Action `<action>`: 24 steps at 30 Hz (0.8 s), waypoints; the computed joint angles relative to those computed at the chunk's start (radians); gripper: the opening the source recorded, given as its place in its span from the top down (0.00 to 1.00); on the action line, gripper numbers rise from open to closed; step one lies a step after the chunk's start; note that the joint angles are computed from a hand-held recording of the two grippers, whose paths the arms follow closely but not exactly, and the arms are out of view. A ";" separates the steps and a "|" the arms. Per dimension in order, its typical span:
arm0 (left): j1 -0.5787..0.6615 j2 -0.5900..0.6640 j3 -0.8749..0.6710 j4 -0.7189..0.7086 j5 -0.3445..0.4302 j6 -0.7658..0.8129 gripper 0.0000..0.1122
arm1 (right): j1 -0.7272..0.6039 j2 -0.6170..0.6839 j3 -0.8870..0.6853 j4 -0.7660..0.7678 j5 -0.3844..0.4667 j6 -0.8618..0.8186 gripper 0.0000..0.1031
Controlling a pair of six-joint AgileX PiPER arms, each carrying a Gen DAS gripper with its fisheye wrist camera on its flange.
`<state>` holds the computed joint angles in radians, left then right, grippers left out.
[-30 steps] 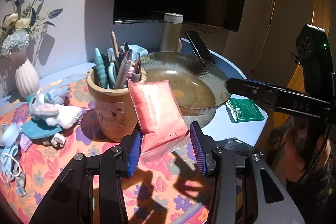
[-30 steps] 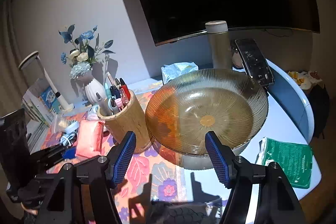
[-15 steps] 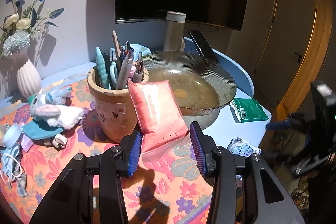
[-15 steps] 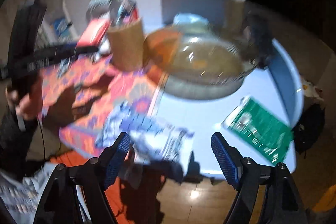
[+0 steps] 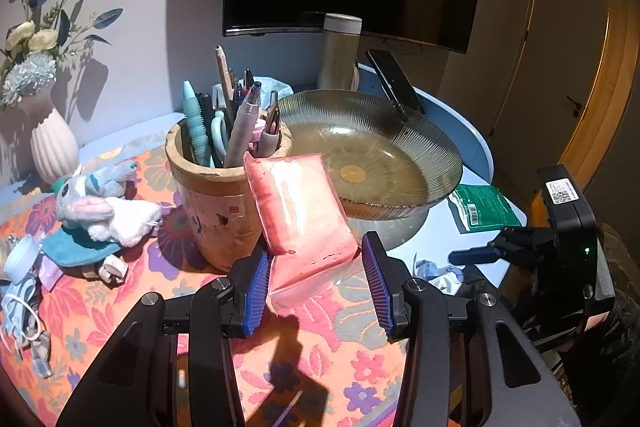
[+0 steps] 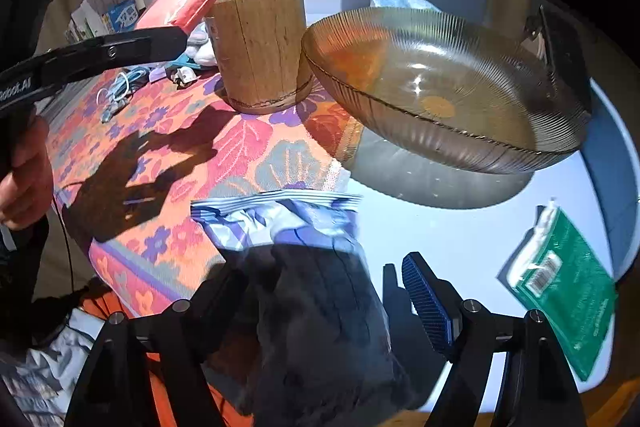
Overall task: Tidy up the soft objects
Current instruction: 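Carry the pink packet and snack bag over to the glass bowl, then open the left tool over the bowl while the right tool drops the snack bag in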
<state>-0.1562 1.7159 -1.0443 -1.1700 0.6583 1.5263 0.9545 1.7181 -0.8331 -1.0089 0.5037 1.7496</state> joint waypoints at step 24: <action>-0.104 -0.089 -0.002 -0.038 -0.003 0.037 0.64 | 0.170 -0.214 -0.117 -0.040 0.466 0.006 0.52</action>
<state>-0.2598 1.6271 -1.0465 -1.2082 0.6549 1.5630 1.1245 1.5036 -0.9506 -1.0486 0.9698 1.7554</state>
